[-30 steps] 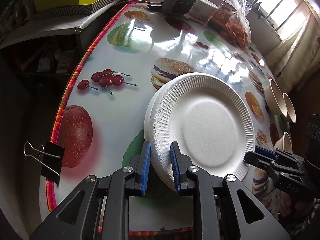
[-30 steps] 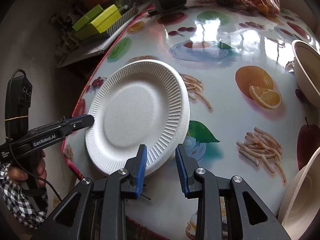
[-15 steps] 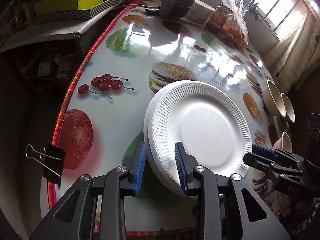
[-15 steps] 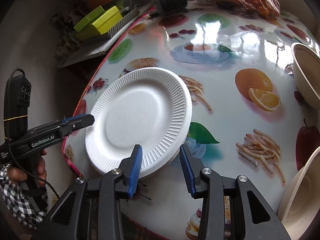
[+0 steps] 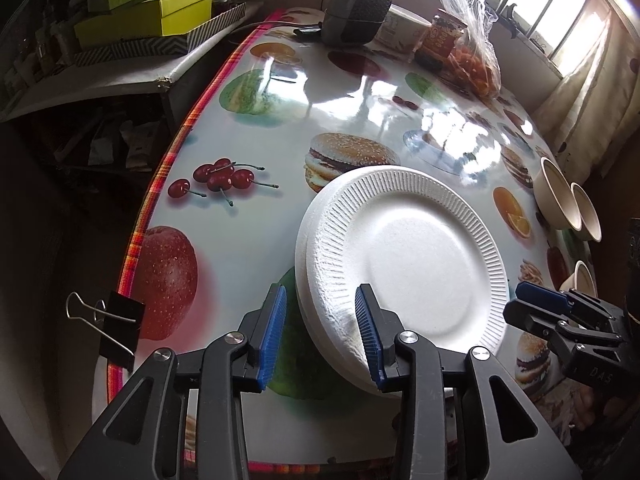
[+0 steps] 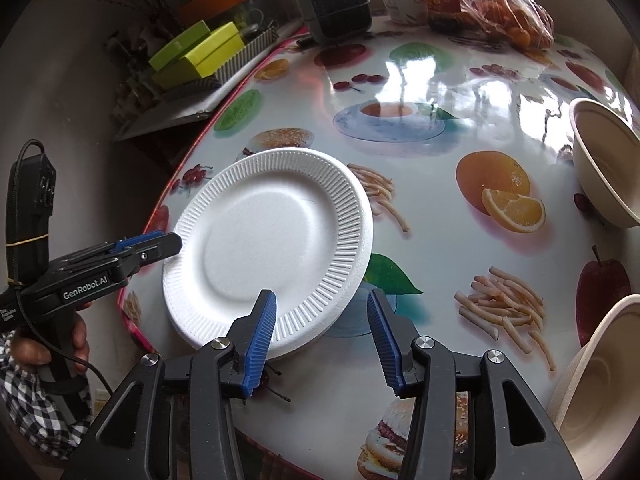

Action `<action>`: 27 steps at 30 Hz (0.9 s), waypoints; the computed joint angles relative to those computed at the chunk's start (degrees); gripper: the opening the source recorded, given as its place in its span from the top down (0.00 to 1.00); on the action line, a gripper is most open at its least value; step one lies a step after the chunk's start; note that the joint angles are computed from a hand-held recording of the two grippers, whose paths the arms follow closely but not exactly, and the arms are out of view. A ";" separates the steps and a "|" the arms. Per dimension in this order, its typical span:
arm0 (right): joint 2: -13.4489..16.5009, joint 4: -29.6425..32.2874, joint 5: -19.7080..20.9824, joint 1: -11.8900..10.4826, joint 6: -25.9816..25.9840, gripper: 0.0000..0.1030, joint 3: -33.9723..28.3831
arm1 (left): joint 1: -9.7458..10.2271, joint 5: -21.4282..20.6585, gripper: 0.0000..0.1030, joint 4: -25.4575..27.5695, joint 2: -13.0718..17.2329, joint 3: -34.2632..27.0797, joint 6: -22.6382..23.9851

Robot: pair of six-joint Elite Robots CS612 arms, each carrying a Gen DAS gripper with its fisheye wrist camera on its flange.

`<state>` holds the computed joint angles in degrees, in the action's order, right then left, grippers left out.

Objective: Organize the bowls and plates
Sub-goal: 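Withdraw both open grippers and move them toward the brown bowls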

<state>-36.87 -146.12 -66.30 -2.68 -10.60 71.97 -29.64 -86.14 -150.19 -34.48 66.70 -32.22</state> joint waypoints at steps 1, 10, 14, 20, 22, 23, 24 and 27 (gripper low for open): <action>0.02 -0.37 0.00 0.01 0.14 0.52 0.06 | -0.15 0.92 0.64 -0.06 -0.08 0.08 0.32; -0.20 -5.10 -1.15 0.18 0.54 0.48 1.23 | -1.87 9.24 0.55 -2.43 -0.77 1.50 1.84; -0.65 -9.53 -2.33 0.22 0.41 0.46 2.75 | -2.88 11.61 0.54 -4.74 -1.08 2.34 2.79; -1.20 -13.68 -3.87 -0.01 1.27 0.43 4.42 | -4.37 14.81 0.54 -8.71 -1.16 2.90 4.96; -1.36 -14.80 -4.13 -0.16 1.74 0.42 4.96 | -4.71 15.30 0.54 -9.56 -1.14 2.98 5.42; -1.43 -15.28 -4.26 -0.25 2.10 0.42 5.20 | -4.85 15.41 0.54 -9.66 -1.11 2.90 5.51; -1.50 -15.71 -4.25 -0.37 2.52 0.41 5.46 | -4.99 15.48 0.54 -9.96 -1.03 2.81 5.83; -1.89 -17.16 -4.84 -0.63 3.25 0.38 6.42 | -5.50 15.64 0.54 -10.25 -0.74 2.31 6.81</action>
